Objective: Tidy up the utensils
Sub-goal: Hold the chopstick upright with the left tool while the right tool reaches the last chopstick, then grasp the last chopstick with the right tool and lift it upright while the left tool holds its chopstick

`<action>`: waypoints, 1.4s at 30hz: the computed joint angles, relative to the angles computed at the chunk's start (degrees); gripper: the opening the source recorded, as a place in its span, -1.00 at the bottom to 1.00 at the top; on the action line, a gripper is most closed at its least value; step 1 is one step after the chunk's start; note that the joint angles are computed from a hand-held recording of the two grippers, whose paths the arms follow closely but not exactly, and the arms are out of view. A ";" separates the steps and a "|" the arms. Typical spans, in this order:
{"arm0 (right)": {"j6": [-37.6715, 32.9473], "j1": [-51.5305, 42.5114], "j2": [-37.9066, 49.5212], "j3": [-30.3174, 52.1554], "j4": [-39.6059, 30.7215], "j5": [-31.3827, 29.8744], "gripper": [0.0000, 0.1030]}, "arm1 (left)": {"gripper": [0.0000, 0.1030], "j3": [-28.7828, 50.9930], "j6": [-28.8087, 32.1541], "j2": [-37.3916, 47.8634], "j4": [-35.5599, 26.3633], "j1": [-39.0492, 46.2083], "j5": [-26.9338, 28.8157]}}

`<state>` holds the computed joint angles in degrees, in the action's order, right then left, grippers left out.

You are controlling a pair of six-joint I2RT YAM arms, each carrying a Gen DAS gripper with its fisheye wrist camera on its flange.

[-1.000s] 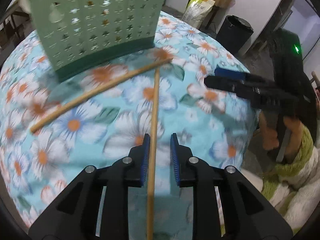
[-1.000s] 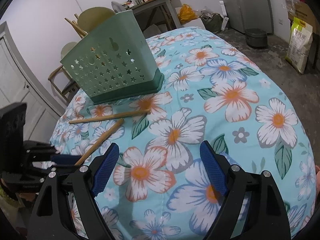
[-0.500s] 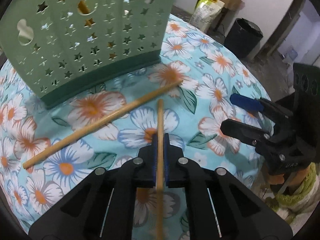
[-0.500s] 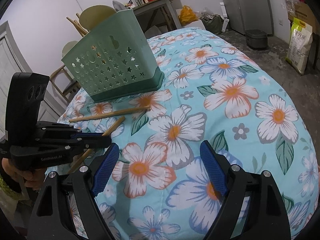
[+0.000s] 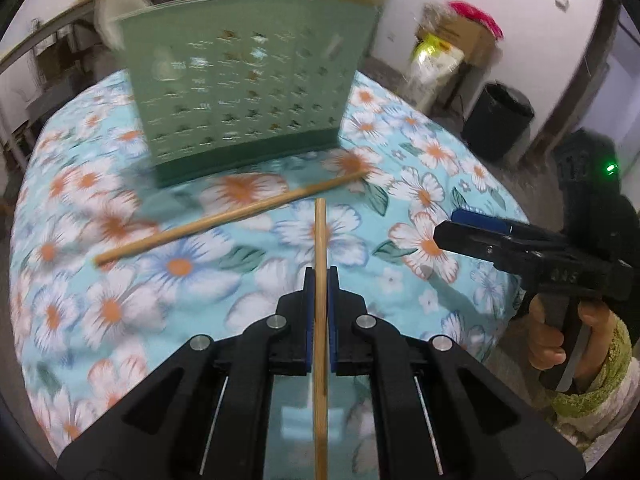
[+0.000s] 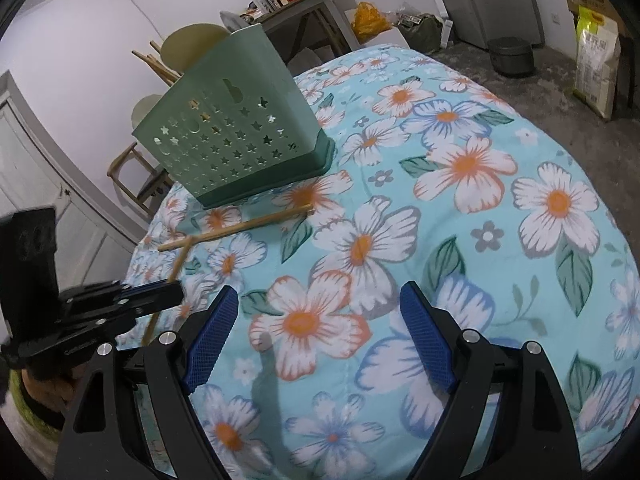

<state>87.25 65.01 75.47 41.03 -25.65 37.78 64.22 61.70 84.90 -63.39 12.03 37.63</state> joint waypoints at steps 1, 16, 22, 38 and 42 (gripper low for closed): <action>-0.06 0.08 0.31 0.29 0.31 -0.13 0.57 | -0.92 0.66 0.96 0.14 -1.25 2.79 1.35; -13.51 -2.98 12.28 12.70 3.85 -7.15 0.45 | -0.92 12.98 1.70 11.20 -12.72 23.21 13.11; -27.60 -5.25 16.89 22.91 -2.64 -7.19 0.30 | -0.92 16.73 0.14 14.71 -13.42 26.13 15.75; -63.40 -15.34 36.78 48.08 -6.39 -20.46 -0.31 | -0.92 21.74 -5.15 20.24 -13.62 28.00 19.19; -68.77 -16.45 43.08 56.66 -9.90 -22.48 -0.43 | -0.92 23.56 -6.68 21.82 -13.65 28.09 20.49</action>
